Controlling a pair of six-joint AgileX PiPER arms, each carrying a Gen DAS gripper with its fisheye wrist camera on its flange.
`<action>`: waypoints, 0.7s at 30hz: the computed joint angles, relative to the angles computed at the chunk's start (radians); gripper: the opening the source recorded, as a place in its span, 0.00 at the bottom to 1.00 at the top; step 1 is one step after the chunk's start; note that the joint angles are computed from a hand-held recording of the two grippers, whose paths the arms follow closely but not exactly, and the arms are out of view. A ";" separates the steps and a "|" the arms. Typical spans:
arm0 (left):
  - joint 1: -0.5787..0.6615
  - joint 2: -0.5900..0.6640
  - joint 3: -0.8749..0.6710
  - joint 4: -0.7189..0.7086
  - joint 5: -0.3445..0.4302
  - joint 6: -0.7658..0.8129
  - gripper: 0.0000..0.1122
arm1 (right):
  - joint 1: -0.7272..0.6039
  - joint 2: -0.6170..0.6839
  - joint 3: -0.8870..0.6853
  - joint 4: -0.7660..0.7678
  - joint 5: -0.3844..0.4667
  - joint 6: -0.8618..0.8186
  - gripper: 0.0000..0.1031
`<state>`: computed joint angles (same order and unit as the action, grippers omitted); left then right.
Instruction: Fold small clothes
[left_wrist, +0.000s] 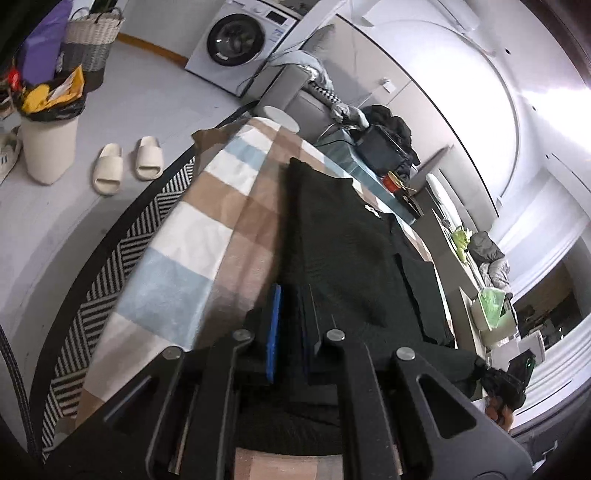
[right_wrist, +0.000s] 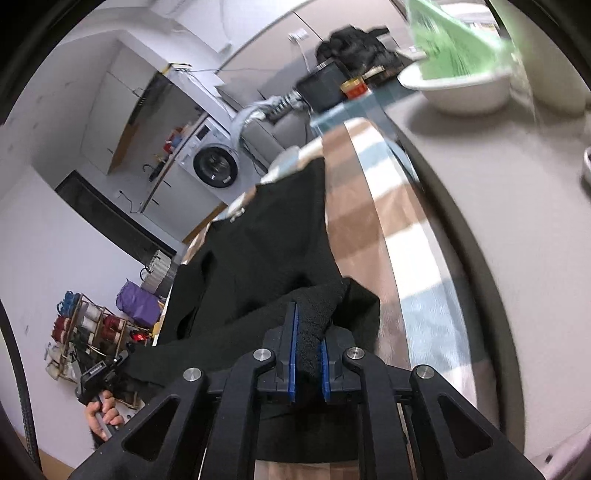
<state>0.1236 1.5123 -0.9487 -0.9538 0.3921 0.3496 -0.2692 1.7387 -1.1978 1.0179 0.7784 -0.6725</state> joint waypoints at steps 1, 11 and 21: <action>0.002 -0.005 0.006 0.012 0.001 -0.008 0.06 | -0.004 -0.001 0.004 -0.005 0.010 0.001 0.14; -0.053 -0.093 0.097 0.165 0.038 -0.130 0.32 | -0.033 -0.051 0.085 0.024 0.073 -0.100 0.41; -0.096 -0.186 0.181 0.017 0.080 -0.013 0.32 | -0.030 -0.069 0.106 0.022 0.071 -0.106 0.41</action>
